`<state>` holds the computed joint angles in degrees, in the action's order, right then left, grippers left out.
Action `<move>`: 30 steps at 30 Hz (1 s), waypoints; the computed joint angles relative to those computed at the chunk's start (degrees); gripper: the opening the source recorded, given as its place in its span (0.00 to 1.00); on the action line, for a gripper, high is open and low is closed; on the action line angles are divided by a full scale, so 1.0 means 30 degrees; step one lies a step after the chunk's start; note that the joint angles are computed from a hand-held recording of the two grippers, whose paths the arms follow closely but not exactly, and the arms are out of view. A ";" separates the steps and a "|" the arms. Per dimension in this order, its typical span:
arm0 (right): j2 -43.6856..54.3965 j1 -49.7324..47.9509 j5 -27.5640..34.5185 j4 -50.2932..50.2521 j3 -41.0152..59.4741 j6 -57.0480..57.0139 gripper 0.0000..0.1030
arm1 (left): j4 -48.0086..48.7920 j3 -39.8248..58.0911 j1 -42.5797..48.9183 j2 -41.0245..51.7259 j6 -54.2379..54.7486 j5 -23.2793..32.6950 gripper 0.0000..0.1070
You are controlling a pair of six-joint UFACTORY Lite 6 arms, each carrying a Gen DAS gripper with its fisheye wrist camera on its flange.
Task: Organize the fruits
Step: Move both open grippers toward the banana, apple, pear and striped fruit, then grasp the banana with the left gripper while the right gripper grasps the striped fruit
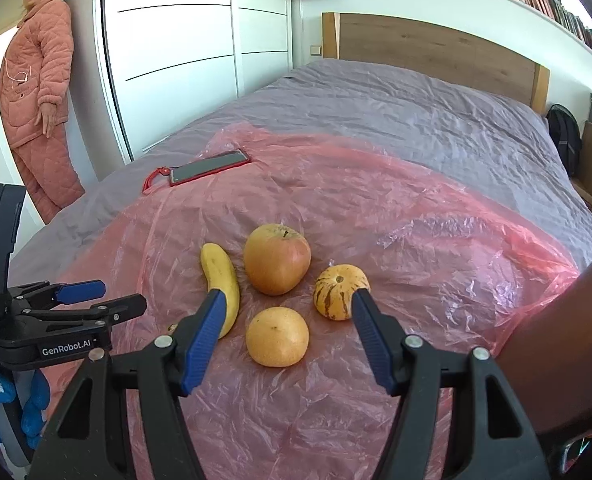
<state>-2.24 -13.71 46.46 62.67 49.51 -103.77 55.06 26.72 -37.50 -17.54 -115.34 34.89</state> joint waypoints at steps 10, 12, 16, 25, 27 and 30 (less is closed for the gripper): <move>0.3769 0.0467 -0.2202 0.1062 0.2063 -0.0313 0.99 | 0.2814 0.3037 0.1243 0.4580 -0.0559 -0.2704 0.59; 0.4678 0.0678 -0.2596 0.1159 0.2748 -0.0233 0.99 | 0.2878 0.3993 0.1416 0.5718 -0.0299 -0.2968 0.59; 0.6369 0.1565 -0.3465 0.0595 0.4200 0.0690 0.99 | 0.2472 0.5542 0.1703 0.7652 0.0372 -0.3262 0.59; 0.9563 0.3684 -0.5278 -0.1209 0.6767 0.2500 0.99 | 0.2178 0.7137 0.2605 1.0460 0.0880 -0.4113 0.58; 1.0072 0.4058 -0.5541 -0.1807 0.7166 0.3015 0.99 | 0.2295 0.7376 0.2644 1.0849 0.0787 -0.4085 0.58; 1.0826 0.4331 -0.5411 -0.2594 0.7885 0.3886 0.93 | 0.2182 0.7869 0.2656 1.1490 0.1070 -0.3935 0.55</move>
